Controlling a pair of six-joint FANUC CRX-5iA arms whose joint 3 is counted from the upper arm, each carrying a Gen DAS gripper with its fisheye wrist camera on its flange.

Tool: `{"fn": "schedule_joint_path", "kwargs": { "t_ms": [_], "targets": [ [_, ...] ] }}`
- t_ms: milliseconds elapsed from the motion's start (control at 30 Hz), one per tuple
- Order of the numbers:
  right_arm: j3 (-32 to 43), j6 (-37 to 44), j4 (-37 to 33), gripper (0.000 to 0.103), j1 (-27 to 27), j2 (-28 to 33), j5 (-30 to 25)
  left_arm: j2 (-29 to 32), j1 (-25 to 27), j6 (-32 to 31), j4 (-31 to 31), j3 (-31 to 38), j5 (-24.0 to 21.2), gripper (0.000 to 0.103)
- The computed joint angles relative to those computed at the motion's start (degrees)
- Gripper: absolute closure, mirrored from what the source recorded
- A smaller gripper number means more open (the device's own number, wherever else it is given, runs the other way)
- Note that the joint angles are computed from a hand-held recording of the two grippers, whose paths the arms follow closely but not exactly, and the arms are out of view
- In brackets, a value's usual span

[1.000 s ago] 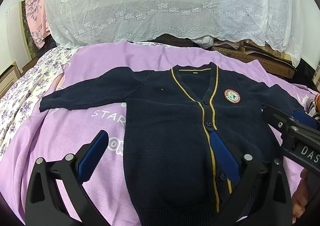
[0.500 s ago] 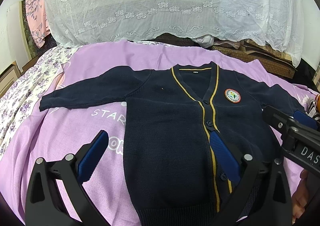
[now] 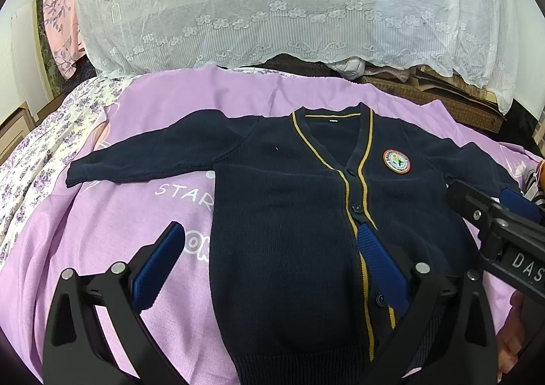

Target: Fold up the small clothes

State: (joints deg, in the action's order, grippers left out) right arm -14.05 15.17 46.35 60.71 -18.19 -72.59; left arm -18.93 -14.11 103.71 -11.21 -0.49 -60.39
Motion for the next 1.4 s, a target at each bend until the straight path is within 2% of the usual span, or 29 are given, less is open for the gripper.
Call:
{"fn": "schedule_joint_path", "kwargs": {
  "t_ms": [467,1033,1100,1233,1400],
  "targets": [
    [0.05,0.18,-0.47,0.003,-0.28,-0.13,0.34,0.34,0.07,-0.27,0.25,0.47,-0.75,0.004],
    [0.12,0.36,-1.56,0.003,-0.89,-0.03,0.87,-0.23,0.86,-0.45,1.14,-1.02,0.69,0.004],
    [0.1,0.43,-1.74,0.003,-1.12,-0.1,0.98,-0.4,1.16,-0.59,1.62,-1.37,0.57,0.004],
    [0.12,0.46,-2.08,0.003,-1.57,-0.09,1.17,0.23,3.17,-1.56,6.45,-1.31,-0.81,0.004],
    [0.2,0.59,-2.81,0.003,-2.11,0.05,1.32,-0.05,2.91,-1.29,5.49,-1.88,0.8,0.004]
  ]
}}
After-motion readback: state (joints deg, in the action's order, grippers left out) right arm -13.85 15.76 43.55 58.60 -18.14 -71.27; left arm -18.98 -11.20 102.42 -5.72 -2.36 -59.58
